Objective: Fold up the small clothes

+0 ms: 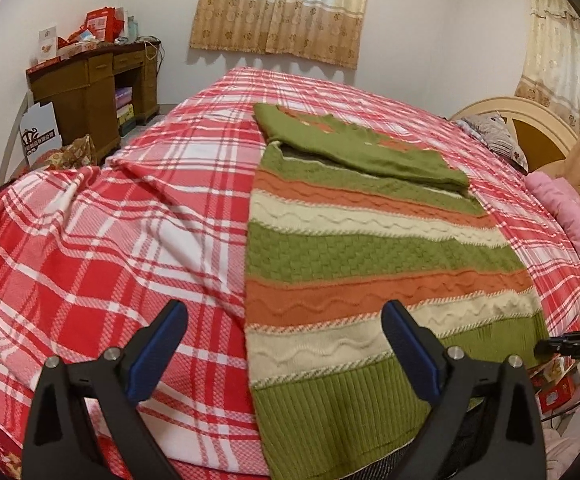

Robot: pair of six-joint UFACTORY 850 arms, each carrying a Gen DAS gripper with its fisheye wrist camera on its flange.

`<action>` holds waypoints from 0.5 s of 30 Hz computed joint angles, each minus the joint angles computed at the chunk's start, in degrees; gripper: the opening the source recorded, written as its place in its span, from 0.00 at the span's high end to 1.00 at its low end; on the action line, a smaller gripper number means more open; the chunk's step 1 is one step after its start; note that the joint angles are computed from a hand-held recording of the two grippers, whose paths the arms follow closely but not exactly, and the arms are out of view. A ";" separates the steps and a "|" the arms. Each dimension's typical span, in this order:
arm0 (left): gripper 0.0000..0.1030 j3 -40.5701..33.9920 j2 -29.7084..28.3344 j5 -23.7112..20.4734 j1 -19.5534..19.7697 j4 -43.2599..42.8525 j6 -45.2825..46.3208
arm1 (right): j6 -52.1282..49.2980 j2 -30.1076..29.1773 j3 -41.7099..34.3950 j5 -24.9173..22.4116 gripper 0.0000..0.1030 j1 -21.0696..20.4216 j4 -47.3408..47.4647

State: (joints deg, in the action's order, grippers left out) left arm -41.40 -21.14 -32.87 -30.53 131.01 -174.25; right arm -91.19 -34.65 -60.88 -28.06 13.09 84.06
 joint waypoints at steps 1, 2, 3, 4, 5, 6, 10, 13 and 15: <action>0.04 0.17 0.26 -0.24 0.07 -0.09 0.21 | 0.56 0.03 -0.66 -2.74 0.91 -0.50 -0.32; 0.04 0.26 0.71 -0.68 0.22 -0.37 0.71 | 0.60 0.03 -1.12 -4.52 0.91 -0.82 -0.12; 0.04 0.30 1.05 -1.04 0.39 -0.37 0.82 | 0.03 0.05 -2.03 -7.51 0.91 -1.30 1.18; 0.04 0.40 1.34 -1.23 0.68 0.05 0.62 | -0.20 -0.06 -2.90 -9.28 0.91 -1.50 2.25; 0.04 0.53 1.75 -1.56 1.13 1.02 -0.01 | -0.30 -0.26 -3.66 -10.34 0.91 -1.63 3.11; 0.03 0.35 1.95 -1.62 1.66 1.82 -0.51 | -0.47 -0.85 -5.15 -11.76 0.91 -1.79 4.68; 0.03 -0.88 1.79 -1.36 2.73 0.69 1.56 | -0.12 -4.45 -11.90 -11.19 0.91 -1.57 10.22; 0.03 -1.01 2.01 -1.33 3.29 -0.29 3.93 | 1.14 -7.61 -16.51 -6.64 0.96 -1.13 14.23; 0.03 -0.86 2.16 -1.28 3.55 -0.98 4.74 | 1.23 -9.34 -19.18 0.40 1.00 -0.37 16.09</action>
